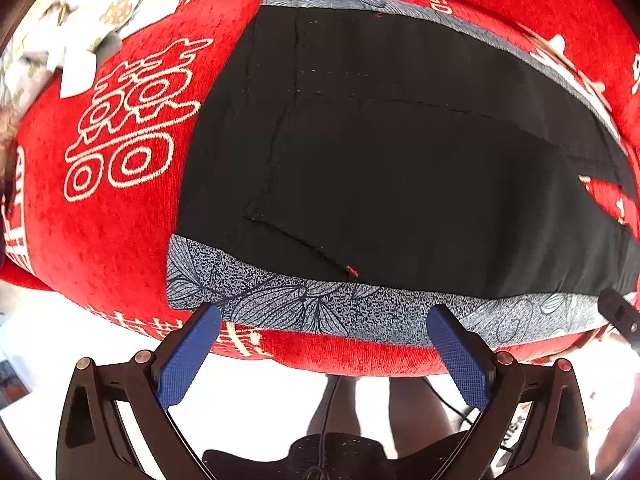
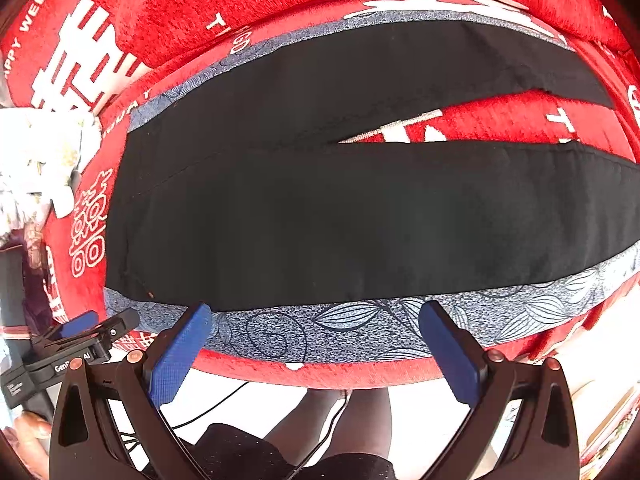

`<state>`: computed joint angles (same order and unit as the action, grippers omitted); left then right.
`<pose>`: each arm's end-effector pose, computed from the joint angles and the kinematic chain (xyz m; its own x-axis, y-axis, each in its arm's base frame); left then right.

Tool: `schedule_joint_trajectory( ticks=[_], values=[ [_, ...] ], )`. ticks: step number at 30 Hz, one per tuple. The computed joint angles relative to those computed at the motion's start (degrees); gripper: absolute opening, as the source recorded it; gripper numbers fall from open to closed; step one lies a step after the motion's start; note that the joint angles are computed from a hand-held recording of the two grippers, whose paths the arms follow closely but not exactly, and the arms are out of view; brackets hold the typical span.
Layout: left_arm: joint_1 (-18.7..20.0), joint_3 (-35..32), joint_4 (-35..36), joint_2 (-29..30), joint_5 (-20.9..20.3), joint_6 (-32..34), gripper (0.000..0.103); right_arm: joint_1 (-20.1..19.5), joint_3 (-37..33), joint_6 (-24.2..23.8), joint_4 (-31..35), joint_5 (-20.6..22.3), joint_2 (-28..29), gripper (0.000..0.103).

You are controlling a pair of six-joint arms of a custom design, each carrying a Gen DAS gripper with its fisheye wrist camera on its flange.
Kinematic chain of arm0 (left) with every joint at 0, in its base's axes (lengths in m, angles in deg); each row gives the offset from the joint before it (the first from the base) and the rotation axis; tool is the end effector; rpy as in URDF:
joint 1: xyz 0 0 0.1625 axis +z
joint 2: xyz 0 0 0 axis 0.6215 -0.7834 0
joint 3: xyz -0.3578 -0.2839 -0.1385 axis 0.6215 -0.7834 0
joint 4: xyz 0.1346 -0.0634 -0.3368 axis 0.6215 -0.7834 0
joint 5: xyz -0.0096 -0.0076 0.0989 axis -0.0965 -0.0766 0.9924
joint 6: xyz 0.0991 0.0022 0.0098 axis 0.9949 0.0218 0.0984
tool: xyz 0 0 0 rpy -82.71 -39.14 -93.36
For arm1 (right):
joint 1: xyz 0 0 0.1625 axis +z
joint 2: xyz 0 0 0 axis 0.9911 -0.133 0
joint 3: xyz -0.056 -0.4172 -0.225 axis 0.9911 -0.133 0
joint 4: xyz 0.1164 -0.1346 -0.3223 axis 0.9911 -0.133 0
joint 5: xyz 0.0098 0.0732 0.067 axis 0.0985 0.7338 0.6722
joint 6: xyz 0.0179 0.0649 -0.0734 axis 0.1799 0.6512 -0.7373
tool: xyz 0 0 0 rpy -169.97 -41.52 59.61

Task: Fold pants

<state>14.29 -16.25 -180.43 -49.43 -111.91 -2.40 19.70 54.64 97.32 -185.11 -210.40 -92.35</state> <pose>-0.2912 -0.6877 0.0961 -0.7348 0.0158 -0.6781 -0.0137 0.9992 0.0381 0.1986 -0.5697 0.3296 -0.8114 0.2517 0.5275 0.1360 0.9591 -0.2483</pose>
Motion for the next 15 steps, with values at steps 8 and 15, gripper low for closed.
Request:
schedule_joint_trajectory(
  ticks=[8,15],
  values=[
    [1.6,4.3,-10.9,-3.1,-5.9,2.9,0.103,-2.3,3.3,-2.2,-7.0,8.5,-1.5,0.103],
    [4.6,16.9,-29.8,-8.9,-14.2,4.1,0.103,-10.1,13.3,-2.8,-18.0,33.8,-4.4,0.082]
  ],
)
